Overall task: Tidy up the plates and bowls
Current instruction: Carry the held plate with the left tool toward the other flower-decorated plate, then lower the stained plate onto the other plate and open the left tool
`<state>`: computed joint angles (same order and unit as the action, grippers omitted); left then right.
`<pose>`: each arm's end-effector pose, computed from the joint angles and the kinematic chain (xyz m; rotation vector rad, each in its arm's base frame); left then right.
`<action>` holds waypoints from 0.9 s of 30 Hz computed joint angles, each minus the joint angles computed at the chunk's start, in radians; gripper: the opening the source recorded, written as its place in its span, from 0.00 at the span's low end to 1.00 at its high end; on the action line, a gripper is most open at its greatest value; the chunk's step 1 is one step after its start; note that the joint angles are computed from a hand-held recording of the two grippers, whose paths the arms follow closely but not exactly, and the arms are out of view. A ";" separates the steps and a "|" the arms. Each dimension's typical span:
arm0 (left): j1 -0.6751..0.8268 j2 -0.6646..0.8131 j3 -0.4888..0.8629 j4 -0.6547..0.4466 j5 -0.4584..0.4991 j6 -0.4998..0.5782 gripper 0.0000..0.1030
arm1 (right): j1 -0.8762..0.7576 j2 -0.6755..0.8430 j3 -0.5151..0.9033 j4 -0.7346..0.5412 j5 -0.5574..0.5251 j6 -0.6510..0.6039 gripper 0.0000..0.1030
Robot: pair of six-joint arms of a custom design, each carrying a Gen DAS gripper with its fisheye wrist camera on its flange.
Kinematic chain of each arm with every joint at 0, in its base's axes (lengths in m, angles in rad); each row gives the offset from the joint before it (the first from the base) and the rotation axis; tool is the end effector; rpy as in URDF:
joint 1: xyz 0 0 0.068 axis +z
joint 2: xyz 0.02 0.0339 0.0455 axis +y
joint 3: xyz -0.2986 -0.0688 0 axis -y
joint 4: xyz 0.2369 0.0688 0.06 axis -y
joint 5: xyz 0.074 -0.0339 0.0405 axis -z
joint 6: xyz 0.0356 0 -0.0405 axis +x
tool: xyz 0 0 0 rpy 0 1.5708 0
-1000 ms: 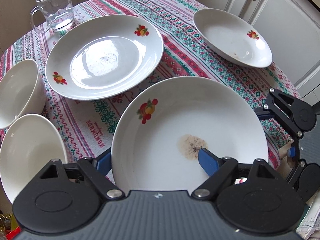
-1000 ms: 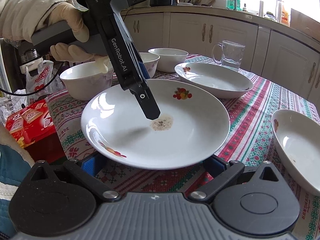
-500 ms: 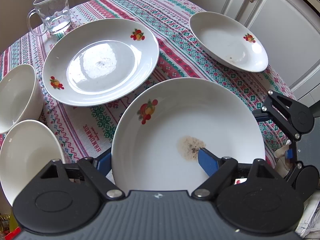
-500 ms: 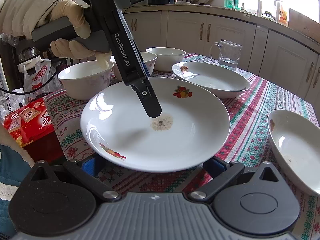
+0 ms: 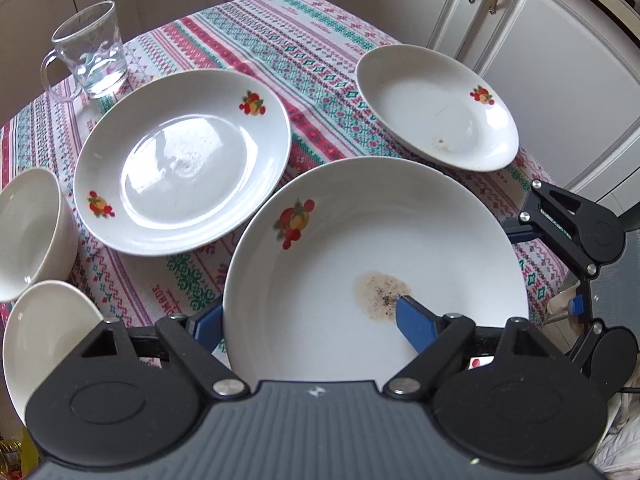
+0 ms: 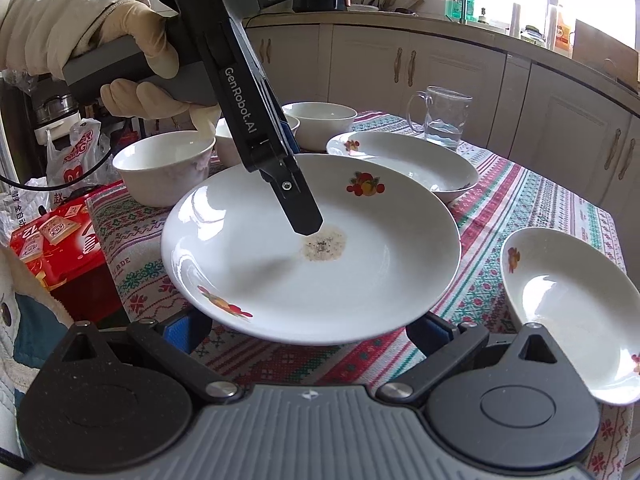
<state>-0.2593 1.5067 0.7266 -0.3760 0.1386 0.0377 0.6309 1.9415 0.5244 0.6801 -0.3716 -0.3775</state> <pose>0.2457 -0.0703 0.1875 0.4440 2.6979 -0.2522 0.2371 0.1892 0.0949 -1.2798 1.9228 0.5580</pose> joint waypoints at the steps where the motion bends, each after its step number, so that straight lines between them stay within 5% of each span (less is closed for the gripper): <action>1: -0.007 0.000 0.008 -0.003 -0.002 -0.004 0.84 | -0.008 -0.006 0.001 -0.007 -0.005 -0.003 1.00; 27: -0.153 0.261 0.379 -0.047 0.001 -0.011 0.84 | -0.254 -0.118 0.007 -0.120 -0.072 -0.096 1.00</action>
